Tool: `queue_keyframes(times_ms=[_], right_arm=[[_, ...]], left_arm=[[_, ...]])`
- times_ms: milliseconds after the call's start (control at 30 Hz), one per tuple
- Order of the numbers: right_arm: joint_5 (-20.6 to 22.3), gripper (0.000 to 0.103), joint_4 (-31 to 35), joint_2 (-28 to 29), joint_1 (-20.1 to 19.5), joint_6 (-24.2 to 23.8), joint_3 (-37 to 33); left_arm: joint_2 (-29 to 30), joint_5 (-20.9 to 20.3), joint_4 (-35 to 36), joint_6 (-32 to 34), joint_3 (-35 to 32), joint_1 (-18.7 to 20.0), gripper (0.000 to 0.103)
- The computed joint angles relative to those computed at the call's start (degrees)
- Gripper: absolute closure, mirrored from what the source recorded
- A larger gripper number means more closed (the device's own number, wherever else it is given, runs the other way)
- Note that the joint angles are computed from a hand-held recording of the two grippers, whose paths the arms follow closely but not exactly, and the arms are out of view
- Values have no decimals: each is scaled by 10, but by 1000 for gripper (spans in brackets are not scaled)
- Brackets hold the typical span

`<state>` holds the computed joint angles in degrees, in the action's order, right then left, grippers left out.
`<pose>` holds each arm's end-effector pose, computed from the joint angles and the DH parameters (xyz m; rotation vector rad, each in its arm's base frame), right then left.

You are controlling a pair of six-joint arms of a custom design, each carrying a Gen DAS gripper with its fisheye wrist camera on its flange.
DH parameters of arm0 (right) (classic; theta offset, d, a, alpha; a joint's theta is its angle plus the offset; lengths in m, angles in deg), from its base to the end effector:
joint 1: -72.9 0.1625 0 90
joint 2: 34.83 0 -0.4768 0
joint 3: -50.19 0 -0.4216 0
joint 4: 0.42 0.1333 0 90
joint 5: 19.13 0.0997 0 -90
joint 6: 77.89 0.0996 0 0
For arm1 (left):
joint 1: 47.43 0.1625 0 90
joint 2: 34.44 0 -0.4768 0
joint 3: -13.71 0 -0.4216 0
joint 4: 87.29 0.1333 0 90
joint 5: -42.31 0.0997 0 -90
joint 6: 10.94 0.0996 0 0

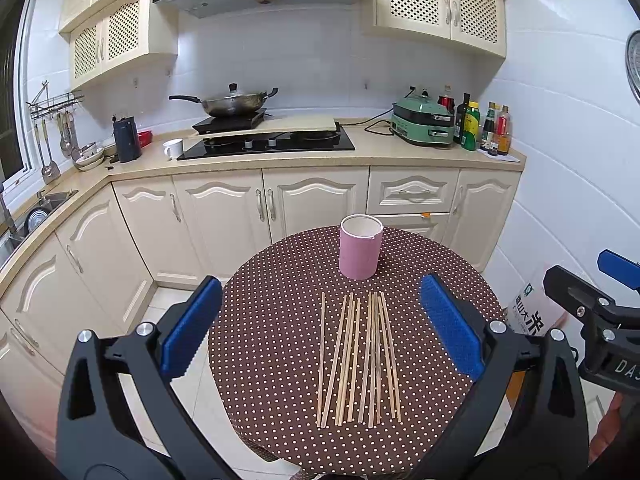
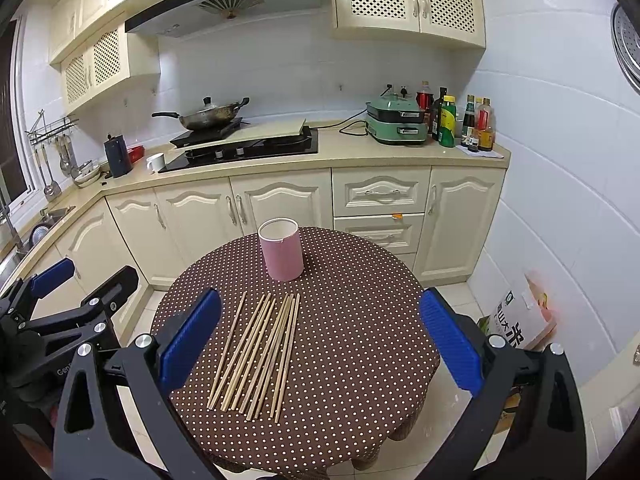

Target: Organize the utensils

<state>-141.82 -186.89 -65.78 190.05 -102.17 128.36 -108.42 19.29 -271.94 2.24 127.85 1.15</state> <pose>0.4467 -0.6968 0.1191 0.7445 -2.2834 1.1082 -0.1908 -0.5563 0.4074 0.2948 1.9759 -1.2495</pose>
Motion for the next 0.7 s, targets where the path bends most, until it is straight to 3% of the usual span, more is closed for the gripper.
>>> queue_keyframes(times_ms=[333,700], right_arm=[[0,7,18,1,-1,9,-5],[-5,7,69,2,-8,46,-11]], left_arm=[[-2,4,16,-13,2,-2,6],[-18,5,131,-98,-2,9,6]])
